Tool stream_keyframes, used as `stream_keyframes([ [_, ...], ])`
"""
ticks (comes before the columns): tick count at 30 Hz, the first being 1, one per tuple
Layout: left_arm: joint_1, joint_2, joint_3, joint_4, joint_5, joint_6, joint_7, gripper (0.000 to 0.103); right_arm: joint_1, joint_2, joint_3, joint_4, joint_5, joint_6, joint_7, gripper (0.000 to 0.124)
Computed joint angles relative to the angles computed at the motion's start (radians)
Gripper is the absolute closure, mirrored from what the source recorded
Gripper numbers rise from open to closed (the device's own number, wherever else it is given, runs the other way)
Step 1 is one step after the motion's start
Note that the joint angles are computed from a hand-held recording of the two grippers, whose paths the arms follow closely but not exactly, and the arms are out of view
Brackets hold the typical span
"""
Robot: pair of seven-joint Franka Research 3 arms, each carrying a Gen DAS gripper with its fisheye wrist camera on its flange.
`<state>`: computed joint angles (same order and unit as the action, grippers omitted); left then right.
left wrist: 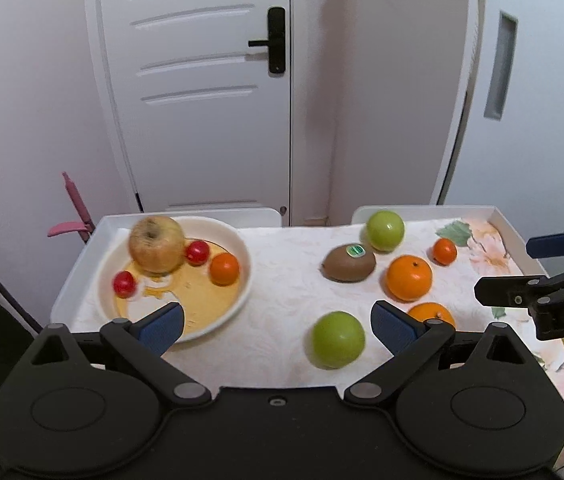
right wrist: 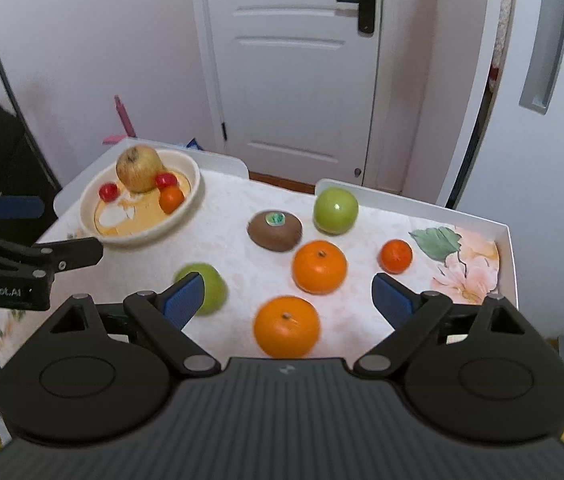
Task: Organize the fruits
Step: 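Withdraw both tools from the plate back over the fruit, then grasp the green apple with the left tool while the right tool grasps a large orange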
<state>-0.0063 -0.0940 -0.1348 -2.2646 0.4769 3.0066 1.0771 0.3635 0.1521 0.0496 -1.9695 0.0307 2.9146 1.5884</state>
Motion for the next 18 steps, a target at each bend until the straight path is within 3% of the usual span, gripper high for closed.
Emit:
stream_keyframes([
  [4,0.004,0.052,-0.026,0.039,0.108,-0.032,-0.116,0.006,-0.072,0.021,0.063,0.001,0.181,0.000,-0.237,0.021],
  [11,-0.052,0.162,-0.004,0.123,0.196,-0.080,-0.213,0.010,-0.136,0.087,0.125,0.049,0.436,-0.034,-0.565,0.025],
  [13,-0.066,0.193,0.001,0.146,0.183,-0.095,-0.200,0.019,-0.137,0.106,0.126,0.067,0.472,-0.053,-0.615,0.026],
  [18,-0.102,0.254,0.025,0.193,0.207,-0.129,-0.218,0.028,-0.132,0.147,0.123,0.097,0.527,-0.085,-0.685,0.031],
])
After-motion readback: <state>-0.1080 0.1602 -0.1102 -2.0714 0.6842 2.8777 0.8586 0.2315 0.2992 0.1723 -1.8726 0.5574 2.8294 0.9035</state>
